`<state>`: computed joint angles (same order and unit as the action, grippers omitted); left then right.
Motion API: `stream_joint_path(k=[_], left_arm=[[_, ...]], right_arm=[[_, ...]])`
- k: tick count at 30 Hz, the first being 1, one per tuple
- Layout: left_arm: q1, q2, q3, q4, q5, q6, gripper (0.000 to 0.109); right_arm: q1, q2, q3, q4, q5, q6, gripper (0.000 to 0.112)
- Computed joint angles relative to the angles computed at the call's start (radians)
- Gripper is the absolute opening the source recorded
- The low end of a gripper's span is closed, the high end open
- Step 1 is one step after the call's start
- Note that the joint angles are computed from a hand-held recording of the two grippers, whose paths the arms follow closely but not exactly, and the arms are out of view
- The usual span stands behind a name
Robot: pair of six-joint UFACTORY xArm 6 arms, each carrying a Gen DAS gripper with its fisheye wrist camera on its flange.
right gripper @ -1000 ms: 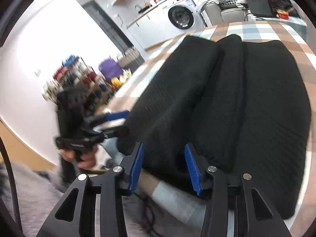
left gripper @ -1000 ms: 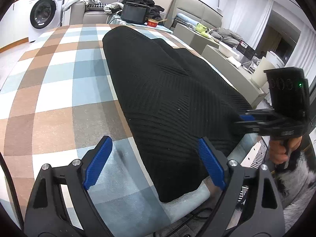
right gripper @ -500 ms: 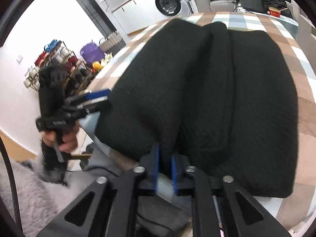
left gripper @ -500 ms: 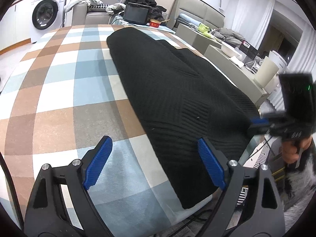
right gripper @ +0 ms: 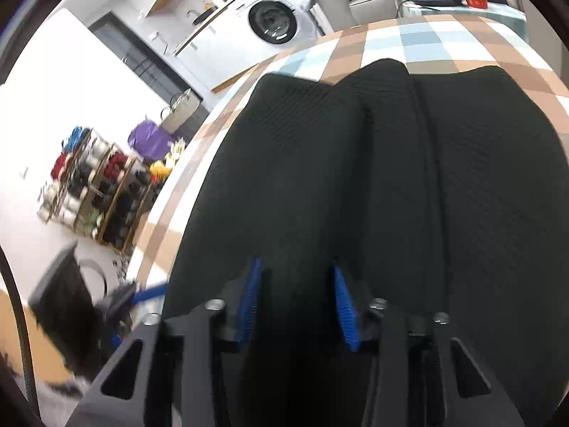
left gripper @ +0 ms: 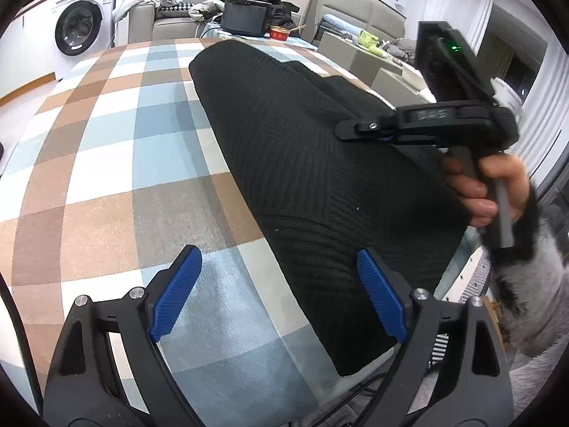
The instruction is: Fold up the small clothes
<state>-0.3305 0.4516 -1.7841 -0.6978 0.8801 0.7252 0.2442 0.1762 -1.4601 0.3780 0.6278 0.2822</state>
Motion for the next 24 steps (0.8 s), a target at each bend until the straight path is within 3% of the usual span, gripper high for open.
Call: stream_joint_path(k=[1,5,10,14,16,21,24], left_arm=[[0.003,0.000,-0.004,-0.008,0.001,-0.002,0.088],[0.013,0.003,-0.027,-0.033,0.001,-0.008,0.088],[-0.006,0.027,-0.068,-0.005,0.009,-0.027,0.088],[-0.049,0.023,-0.041,0.117,-0.054,-0.061,0.088],[-0.052,0.019,-0.031,0.122,-0.063,-0.066,0.088],[-0.040,0.043,-0.062,0.095,-0.024,-0.072,0.088],[-0.036,0.051,-0.069,0.087,-0.019,-0.070,0.088]], right_arm=[[0.000,0.011,-0.017,-0.020,0.003,0.004,0.010],[0.034,-0.053,-0.004,-0.257,-0.047,0.075,0.008],[0.036,-0.086,-0.007,-0.429,0.074,0.181,0.008],[0.010,-0.068,0.014,-0.324,0.118,0.159,0.014],[-0.002,-0.133,0.100,-0.213,0.076,0.107,0.018],[0.024,-0.356,0.335,0.020,-0.013,-0.018,0.040],[0.075,-0.415,0.404,0.056,-0.048,-0.032,0.042]])
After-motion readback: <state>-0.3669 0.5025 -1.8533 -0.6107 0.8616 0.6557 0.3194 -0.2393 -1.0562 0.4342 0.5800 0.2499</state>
